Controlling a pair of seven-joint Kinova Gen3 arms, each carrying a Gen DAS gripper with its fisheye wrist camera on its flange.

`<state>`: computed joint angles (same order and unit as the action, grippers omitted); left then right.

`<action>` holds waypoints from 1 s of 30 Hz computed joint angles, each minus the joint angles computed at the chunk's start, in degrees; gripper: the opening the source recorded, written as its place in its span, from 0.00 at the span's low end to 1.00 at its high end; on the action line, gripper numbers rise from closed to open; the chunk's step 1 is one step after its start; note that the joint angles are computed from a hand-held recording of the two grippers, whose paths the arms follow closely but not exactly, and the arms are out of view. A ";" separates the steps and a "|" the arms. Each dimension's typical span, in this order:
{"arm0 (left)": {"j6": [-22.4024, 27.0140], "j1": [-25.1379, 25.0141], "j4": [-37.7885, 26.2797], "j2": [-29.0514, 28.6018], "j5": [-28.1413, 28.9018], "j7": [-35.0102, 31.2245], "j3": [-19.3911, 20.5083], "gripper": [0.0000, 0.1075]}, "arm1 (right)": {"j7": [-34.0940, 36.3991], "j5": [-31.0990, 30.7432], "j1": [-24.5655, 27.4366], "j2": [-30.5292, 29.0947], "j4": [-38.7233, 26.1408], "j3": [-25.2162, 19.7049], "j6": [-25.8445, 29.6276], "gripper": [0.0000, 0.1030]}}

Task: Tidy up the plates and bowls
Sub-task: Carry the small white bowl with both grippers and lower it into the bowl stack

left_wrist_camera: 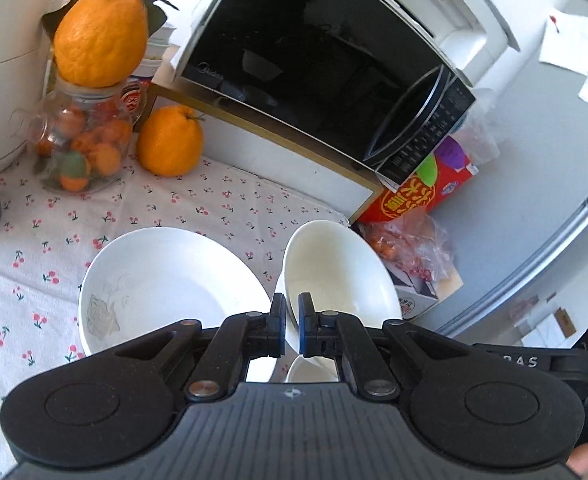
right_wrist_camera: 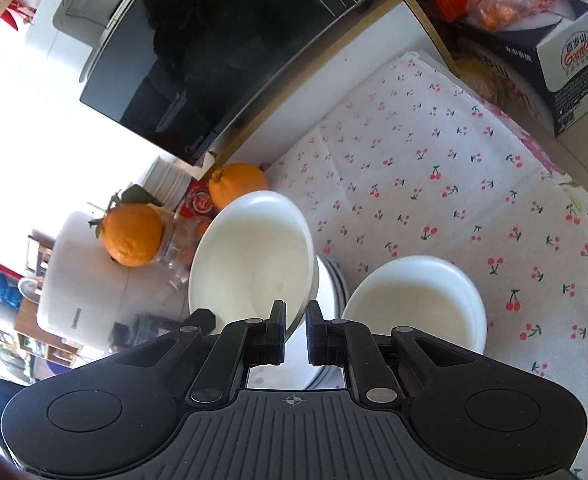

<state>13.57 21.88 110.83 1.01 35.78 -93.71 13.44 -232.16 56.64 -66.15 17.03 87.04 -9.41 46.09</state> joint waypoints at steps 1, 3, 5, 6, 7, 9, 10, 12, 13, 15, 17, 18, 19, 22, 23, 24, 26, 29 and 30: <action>0.37 -0.22 0.01 0.04 1.47 -1.39 0.01 0.04 | -0.29 -0.10 0.09 -0.14 0.28 -0.04 -0.41 0.11; 1.59 -0.68 0.20 0.06 4.86 -4.23 -0.03 0.04 | 0.41 -1.24 0.28 -0.12 0.08 -0.36 -0.05 0.11; 2.73 -0.66 0.28 0.14 5.52 -4.62 -0.10 0.05 | 1.76 -3.05 0.34 0.06 -0.64 -0.67 1.18 0.11; 3.27 -0.53 0.27 0.14 4.95 -4.05 -0.11 0.05 | 2.18 -3.83 0.30 0.09 -0.85 -0.71 1.69 0.11; 3.85 -0.39 0.21 0.16 4.28 -3.46 -0.12 0.05 | 2.82 -4.55 0.27 0.11 -1.07 -0.77 2.25 0.11; 4.93 -0.27 0.07 0.32 4.34 -3.53 -0.06 0.06 | 4.50 -6.15 0.27 0.16 -1.57 -0.95 3.51 0.11; 5.40 -0.22 0.03 0.41 4.48 -3.70 -0.01 0.06 | 5.22 -6.99 0.26 0.19 -1.79 -1.02 4.13 0.11; 6.26 -0.08 -0.09 0.71 4.32 -3.63 0.11 0.06 | 6.70 -9.07 0.50 0.24 -2.13 -1.24 5.00 0.11; 6.60 0.12 -0.20 0.90 3.50 -2.91 0.19 0.06 | 7.71 -10.33 0.70 0.34 -2.46 -1.38 5.52 0.11; 7.26 0.64 -0.55 1.32 0.99 -0.62 0.37 0.06 | 9.48 -12.34 0.80 0.54 -2.98 -1.49 6.60 0.11; 7.85 1.07 -0.89 1.69 -1.09 1.19 0.60 0.06 | 11.37 -14.16 0.76 0.83 -3.81 -1.52 8.13 0.11; 8.02 1.20 -0.95 1.82 -1.65 1.64 0.75 0.07 | 12.12 -14.72 0.58 0.96 -4.23 -1.45 9.00 0.11; 8.25 1.31 -1.03 1.93 -2.10 1.96 0.89 0.07 | 12.77 -15.11 0.33 1.11 -4.66 -1.37 9.91 0.11; 8.60 1.93 -1.32 2.23 -4.50 3.81 1.18 0.08 | 14.10 -15.88 -0.29 1.40 -5.57 -1.12 12.14 0.11; 8.65 2.20 -1.50 2.34 -5.70 4.75 1.19 0.08 | 14.31 -16.09 -0.35 1.45 -5.66 -1.05 12.43 0.11; 8.63 2.46 -1.57 2.42 -6.85 5.62 1.22 0.08 | 14.46 -16.34 -0.35 1.44 -5.65 -1.01 12.55 0.11; 8.87 3.06 -1.98 2.79 -9.42 7.73 1.26 0.08 | 14.84 -16.88 -0.22 1.39 -5.56 -1.00 12.63 0.11; 9.88 3.62 -2.76 3.56 -12.28 9.94 1.37 0.09 | 16.60 -17.91 -0.07 1.85 -6.49 -1.04 14.09 0.11; 10.13 3.94 -2.96 3.73 -13.56 10.92 1.34 0.10 | 17.27 -18.24 -0.06 2.04 -6.88 -1.02 14.73 0.11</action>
<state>23.70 25.82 107.87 4.75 22.22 -82.79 14.79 -214.89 38.40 -66.22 19.07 80.16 -10.44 60.82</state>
